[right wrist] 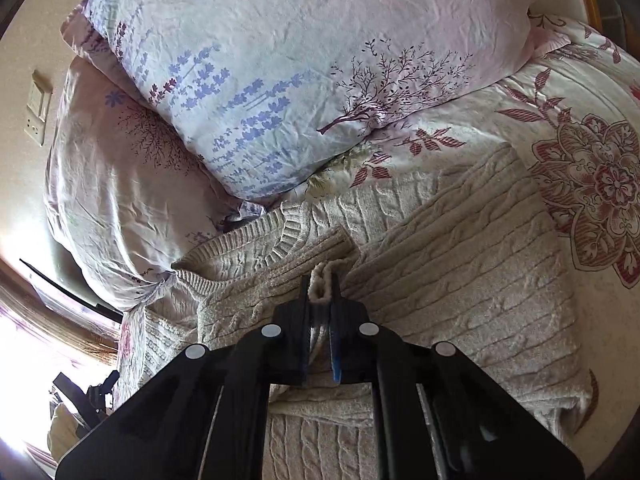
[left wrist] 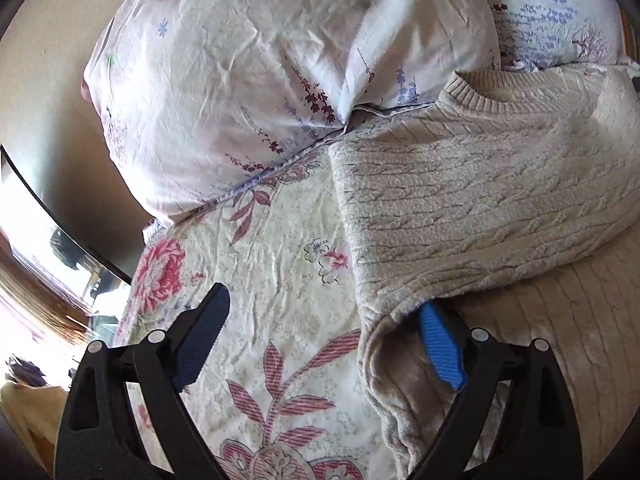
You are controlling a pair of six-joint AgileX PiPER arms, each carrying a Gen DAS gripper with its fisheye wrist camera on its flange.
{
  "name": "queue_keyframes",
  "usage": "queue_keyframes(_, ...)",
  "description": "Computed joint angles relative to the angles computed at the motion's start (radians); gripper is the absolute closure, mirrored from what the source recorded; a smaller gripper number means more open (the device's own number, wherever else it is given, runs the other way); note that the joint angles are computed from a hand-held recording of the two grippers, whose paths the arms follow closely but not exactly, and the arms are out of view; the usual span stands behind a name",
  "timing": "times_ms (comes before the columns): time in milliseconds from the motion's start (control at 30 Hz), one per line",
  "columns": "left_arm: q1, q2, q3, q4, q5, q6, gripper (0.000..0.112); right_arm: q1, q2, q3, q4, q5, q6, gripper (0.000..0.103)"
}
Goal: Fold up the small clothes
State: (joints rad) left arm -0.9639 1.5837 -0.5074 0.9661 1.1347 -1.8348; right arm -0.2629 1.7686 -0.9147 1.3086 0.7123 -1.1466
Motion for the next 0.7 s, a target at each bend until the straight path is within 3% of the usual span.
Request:
queue_keyframes(100,0.052,0.038,-0.032,0.019,0.019,0.007,0.024,-0.01,-0.036,0.012,0.108,0.036,-0.101,0.095)
queue_keyframes(233,0.137,-0.084,0.04,0.028,-0.052,-0.126,0.026,-0.089,-0.137,0.121,0.312,0.119,-0.319,0.096)
queue_keyframes(333,0.149,-0.109,0.068,0.03,-0.078,-0.189,0.023,-0.078,-0.111,0.144,0.246,0.032,-0.292,0.096)
queue_keyframes(433,0.122,-0.075,0.046,0.013,-0.04,-0.199,0.023,-0.072,-0.048,0.161,0.171,-0.023,-0.25,0.096)
queue_keyframes(600,0.107,-0.102,0.056,-0.042,-0.076,-0.101,0.018,-0.114,-0.044,0.159,0.023,0.014,-0.138,0.095)
queue_keyframes(700,0.031,-0.244,0.113,-0.08,-0.06,-0.06,0.013,-0.146,-0.061,0.132,-0.1,0.079,-0.04,0.093)
